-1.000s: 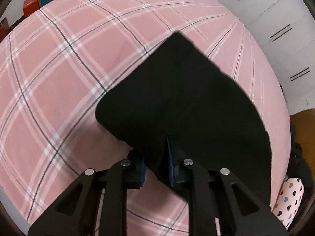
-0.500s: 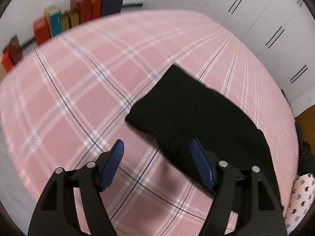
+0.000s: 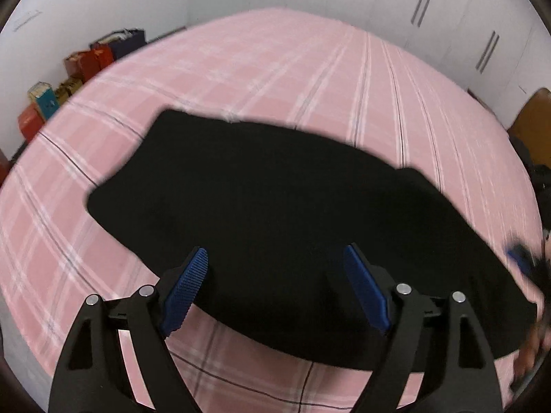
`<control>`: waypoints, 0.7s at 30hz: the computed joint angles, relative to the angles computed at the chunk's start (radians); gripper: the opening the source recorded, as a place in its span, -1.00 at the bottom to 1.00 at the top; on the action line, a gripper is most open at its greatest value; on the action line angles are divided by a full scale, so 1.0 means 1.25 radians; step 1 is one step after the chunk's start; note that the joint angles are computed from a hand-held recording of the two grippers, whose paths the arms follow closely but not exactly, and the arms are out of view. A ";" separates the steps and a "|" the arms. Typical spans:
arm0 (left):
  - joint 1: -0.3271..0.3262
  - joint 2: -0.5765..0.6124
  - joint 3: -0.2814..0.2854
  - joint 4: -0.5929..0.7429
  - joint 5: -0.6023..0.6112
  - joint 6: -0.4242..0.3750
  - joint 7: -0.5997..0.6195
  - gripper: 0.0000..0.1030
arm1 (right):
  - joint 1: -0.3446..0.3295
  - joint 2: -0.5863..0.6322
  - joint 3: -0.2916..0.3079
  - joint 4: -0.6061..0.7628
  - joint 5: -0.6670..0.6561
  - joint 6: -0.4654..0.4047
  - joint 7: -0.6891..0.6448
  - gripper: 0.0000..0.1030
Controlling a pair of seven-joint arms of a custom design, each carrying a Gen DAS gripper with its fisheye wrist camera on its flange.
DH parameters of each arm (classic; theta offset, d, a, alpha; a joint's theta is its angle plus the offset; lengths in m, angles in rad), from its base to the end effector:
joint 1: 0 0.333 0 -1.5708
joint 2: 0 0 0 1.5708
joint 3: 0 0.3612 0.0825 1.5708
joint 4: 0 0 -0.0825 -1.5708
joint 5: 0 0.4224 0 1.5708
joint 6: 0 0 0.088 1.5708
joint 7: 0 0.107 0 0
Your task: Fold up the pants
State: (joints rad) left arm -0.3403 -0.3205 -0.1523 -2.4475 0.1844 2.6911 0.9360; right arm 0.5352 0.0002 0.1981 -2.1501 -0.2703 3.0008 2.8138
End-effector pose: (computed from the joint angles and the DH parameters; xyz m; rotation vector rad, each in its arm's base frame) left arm 0.4346 -0.2449 0.5028 -1.9466 1.9605 -0.7151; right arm 0.4464 0.4281 0.5253 -1.3939 1.8114 0.0290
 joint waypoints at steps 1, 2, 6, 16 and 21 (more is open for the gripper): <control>0.001 0.006 -0.002 -0.002 0.005 -0.006 0.003 0.53 | -0.016 0.058 0.019 0.064 0.081 -0.013 -0.087 -0.24; 0.005 0.010 -0.004 -0.010 0.013 -0.011 0.004 0.53 | -0.010 0.091 0.011 0.106 0.106 -0.031 -0.118 -0.24; -0.006 0.000 0.022 -0.068 -0.023 0.041 0.055 0.53 | -0.064 0.202 0.065 0.247 0.201 -0.138 -0.222 -0.19; -0.035 -0.054 0.065 -0.153 0.001 0.166 0.061 0.53 | 0.039 0.264 -0.066 0.387 -0.026 -0.261 -0.075 -1.00; 0.006 -0.128 0.093 -0.181 -0.009 0.194 0.035 0.82 | -0.006 0.192 -0.031 0.278 -0.024 -0.137 -0.028 -0.79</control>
